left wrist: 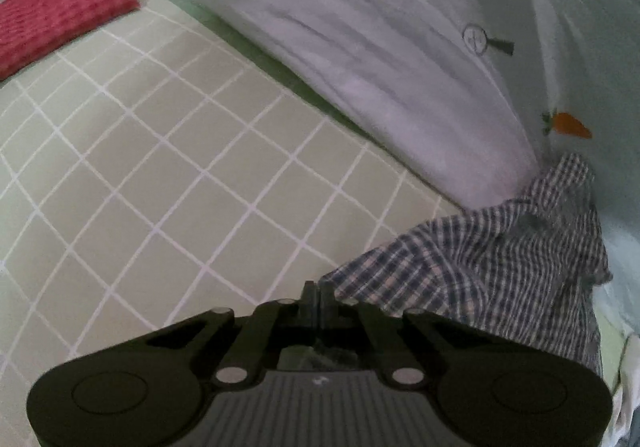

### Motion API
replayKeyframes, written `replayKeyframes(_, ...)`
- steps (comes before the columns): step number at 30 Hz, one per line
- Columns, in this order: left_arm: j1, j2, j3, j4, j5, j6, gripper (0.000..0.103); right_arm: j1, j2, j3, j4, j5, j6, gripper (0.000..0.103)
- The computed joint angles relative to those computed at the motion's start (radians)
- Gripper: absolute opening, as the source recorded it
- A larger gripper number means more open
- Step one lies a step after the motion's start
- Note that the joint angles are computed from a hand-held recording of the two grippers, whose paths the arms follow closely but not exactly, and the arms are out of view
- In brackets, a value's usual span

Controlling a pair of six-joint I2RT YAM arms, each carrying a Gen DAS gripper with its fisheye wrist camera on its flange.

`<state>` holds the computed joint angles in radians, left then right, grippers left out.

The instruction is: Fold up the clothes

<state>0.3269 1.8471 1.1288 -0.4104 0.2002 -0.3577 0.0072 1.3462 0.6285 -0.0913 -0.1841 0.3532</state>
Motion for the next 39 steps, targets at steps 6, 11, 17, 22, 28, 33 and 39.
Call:
replayKeyframes(6, -0.081, -0.173, -0.044, 0.066, -0.063, -0.005, 0.000, -0.120, -0.154, 0.017, -0.010, -0.076, -0.051, 0.012)
replayKeyframes(11, -0.271, -0.272, -0.031, 0.120, -0.154, 0.037, 0.011, -0.258, -0.246, 0.059, -0.056, -0.043, -0.166, 0.012)
replayKeyframes(17, -0.383, -0.332, -0.078, 0.140, -0.246, -0.008, 0.066, -0.424, -0.095, 0.125, -0.059, 0.109, -0.208, 0.044)
replayKeyframes(22, -0.378, -0.452, -0.193, 0.028, -0.309, -0.023, 0.076, -0.463, -0.122, 0.043, -0.057, 0.083, -0.209, 0.081)
replayKeyframes(28, -0.347, -0.678, -0.391, -0.162, -0.300, -0.028, 0.081, -0.348, -0.261, -0.135, -0.178, 0.006, -0.193, 0.099)
replayKeyframes(33, -0.314, -0.911, -0.536, -0.326, -0.245, 0.019, 0.083, -0.099, -0.455, -0.256, -0.310, 0.017, -0.051, 0.102)
replayKeyframes(39, -0.247, -1.153, -0.596, -0.480, -0.182, 0.146, 0.087, 0.367, -0.636, -0.297, -0.443, 0.192, 0.195, 0.099)
